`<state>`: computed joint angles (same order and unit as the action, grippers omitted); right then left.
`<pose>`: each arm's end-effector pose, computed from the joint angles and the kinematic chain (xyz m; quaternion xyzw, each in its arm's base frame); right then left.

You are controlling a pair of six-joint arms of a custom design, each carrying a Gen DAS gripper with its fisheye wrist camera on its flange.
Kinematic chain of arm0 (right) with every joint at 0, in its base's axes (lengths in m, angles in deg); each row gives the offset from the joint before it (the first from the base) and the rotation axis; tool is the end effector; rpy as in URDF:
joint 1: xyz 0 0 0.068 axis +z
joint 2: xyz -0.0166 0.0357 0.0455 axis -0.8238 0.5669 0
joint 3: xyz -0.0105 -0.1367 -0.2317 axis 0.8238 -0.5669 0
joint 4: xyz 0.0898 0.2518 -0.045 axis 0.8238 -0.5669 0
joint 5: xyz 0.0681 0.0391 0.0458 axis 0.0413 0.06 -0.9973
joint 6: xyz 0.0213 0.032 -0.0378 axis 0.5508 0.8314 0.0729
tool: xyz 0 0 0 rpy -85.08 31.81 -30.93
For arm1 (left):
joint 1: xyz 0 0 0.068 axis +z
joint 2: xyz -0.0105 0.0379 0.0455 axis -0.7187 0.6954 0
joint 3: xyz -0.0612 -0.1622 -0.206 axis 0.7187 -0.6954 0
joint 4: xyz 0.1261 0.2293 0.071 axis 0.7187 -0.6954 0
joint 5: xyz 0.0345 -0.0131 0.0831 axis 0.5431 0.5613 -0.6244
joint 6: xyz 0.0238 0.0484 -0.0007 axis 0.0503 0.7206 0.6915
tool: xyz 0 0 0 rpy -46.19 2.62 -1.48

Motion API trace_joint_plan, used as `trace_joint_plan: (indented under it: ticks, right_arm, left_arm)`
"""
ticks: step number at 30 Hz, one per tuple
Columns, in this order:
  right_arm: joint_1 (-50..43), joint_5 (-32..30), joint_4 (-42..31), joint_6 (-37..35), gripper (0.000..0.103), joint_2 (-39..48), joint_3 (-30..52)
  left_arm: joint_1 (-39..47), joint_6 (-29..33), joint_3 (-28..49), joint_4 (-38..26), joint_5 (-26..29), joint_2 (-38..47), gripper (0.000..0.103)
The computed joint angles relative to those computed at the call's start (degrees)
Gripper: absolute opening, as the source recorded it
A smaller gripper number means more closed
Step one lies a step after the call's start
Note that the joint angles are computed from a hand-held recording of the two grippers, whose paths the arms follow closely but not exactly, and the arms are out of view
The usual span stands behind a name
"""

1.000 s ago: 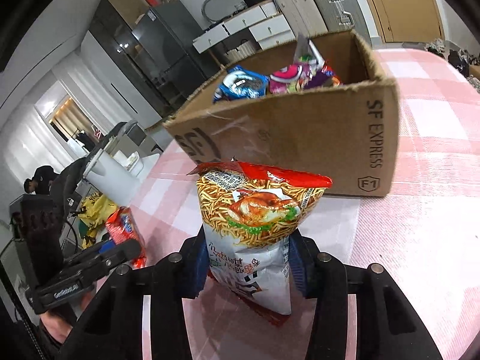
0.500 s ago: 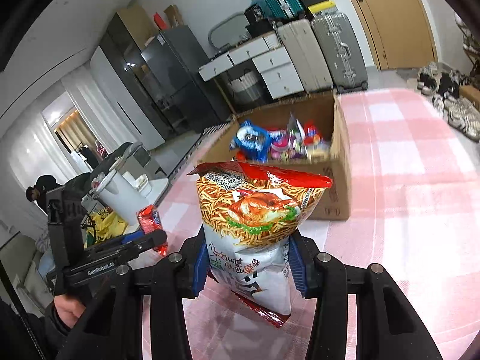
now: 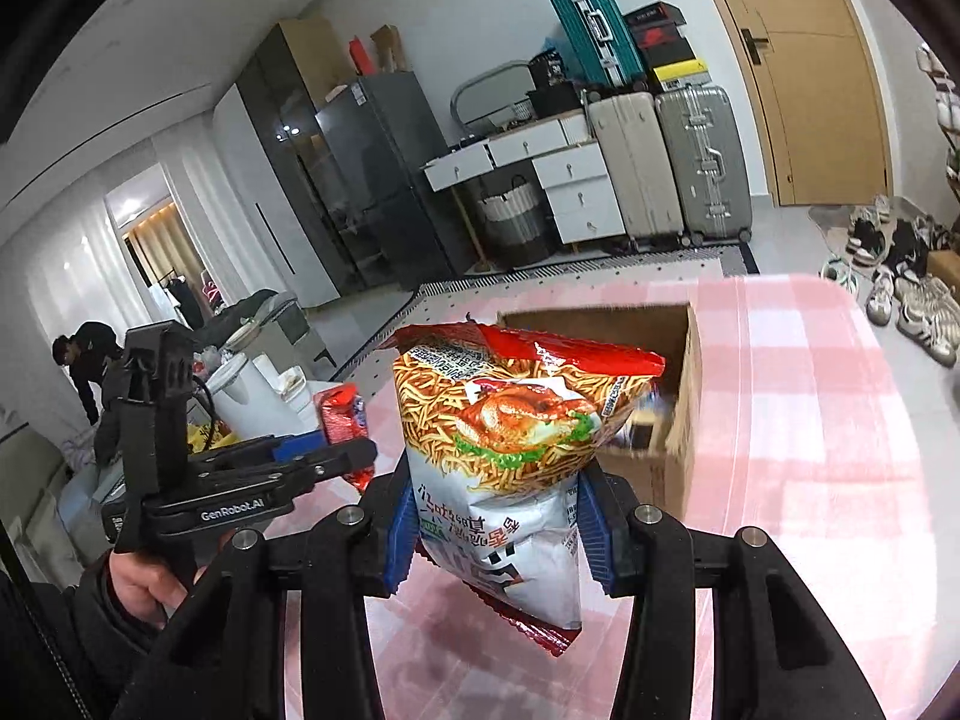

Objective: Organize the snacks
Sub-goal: 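Lift both held packs and carry them over the SF box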

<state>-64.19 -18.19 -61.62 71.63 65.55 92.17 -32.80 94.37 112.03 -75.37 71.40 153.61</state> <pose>0.1041 -0.0043 0.1460 0.0853 0.8571 0.1656 0.4802 0.3446 0.0552 0.1635 0.2734 0.8686 -0.2429 0.3344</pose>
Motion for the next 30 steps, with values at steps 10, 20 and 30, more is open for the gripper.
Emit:
trace_joint_plan:
  ticks: [10, 20, 30]
  right_arm:
    - [-1.0, -0.1, 12.0, -4.0, 0.046, 21.6, 9.9]
    - [-5.8, -3.4, 21.6, -6.9, 0.046, 40.2, 17.8]
    - [-8.1, -3.8, 29.2, -9.5, 0.046, 56.4, 25.1]
  left_arm:
    - [-5.9, -6.9, 6.3, 1.0, -2.7, -1.3, 0.042]
    - [-11.4, -11.6, 16.7, -2.4, -5.8, 3.0, 0.042]
    - [-15.8, -12.8, 27.6, -5.8, -7.3, 10.9, 0.042]
